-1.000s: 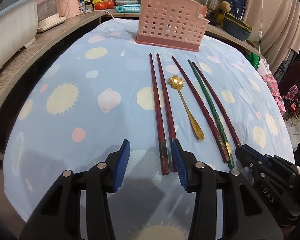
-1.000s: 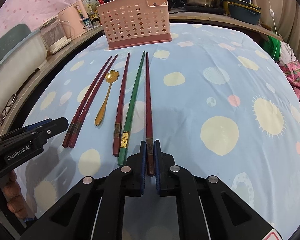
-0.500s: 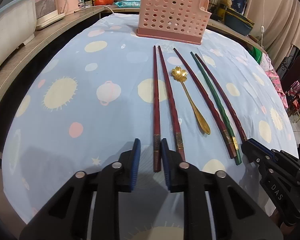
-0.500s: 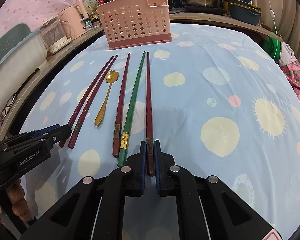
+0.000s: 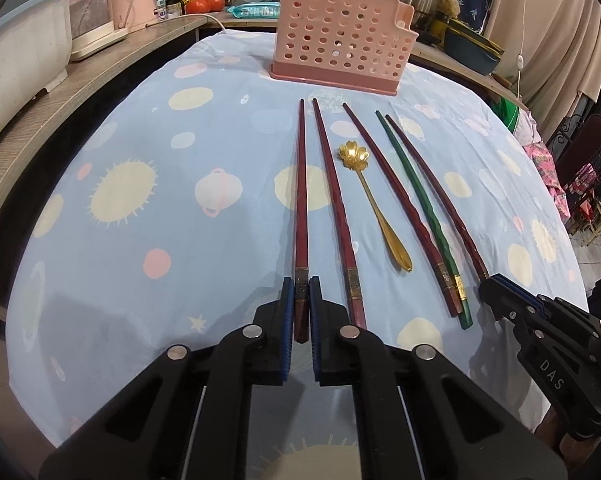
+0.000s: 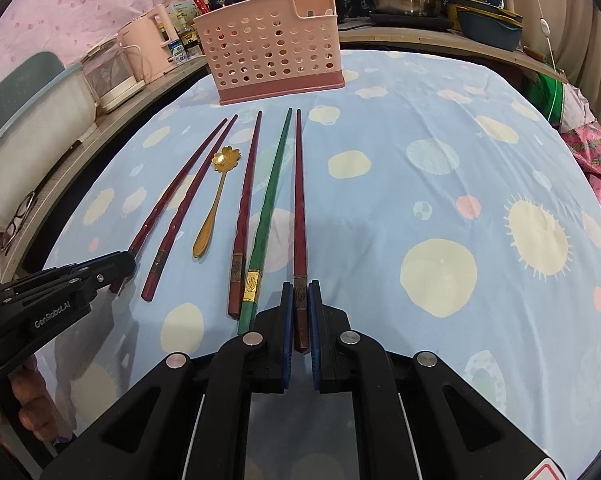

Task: Organize utensils
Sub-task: 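Close right tool on a dark-red chopstick while left tool grasps another dark-red chopstick, then lift both dark-red chopsticks and carry them with both tools over the pink basket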

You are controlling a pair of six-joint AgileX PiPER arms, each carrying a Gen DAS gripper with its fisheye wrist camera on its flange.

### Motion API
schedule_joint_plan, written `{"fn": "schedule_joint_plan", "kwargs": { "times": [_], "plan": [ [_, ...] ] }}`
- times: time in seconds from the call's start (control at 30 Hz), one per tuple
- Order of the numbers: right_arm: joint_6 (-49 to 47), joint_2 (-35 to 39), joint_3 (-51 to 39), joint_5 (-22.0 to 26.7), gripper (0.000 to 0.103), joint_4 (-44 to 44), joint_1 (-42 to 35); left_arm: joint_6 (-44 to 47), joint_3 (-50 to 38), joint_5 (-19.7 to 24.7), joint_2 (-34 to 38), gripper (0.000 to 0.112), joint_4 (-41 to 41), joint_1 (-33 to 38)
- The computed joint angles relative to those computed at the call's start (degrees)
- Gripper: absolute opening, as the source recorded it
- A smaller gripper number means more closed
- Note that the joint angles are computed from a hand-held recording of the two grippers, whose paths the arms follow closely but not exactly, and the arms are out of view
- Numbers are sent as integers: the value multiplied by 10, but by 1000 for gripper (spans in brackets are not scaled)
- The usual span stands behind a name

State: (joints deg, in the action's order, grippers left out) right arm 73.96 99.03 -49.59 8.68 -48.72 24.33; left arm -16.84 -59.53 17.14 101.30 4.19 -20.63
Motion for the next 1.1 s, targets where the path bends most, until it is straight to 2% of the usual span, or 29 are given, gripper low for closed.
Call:
{"fn": "schedule_joint_plan", "kwargs": {
  "times": [0.23, 0.33, 0.43, 0.57, 0.93, 1.1],
  "plan": [
    [-61, -34, -1, -8, 7, 53, -18, 18, -10, 11, -30, 7, -21, 15],
    [-149, -48, -11, -8, 7, 138, -28, 15, -18, 14, -42, 7, -18, 20],
    [-173, -59, -27, -2, 7, 152, -31, 4, -29, 17, -50, 7, -7, 26],
    [-253, -64, -55, -1, 7, 221, -40, 4, -54, 27, -51, 7, -11, 40],
    [-318, -49, -153, 17, 7, 252, -60, 2, -134, 41, -47, 7, -6, 65],
    [-384, -33, -201, 28, 7, 308, -70, 5, -182, 56, -32, 7, -4, 70]
  ]
}}
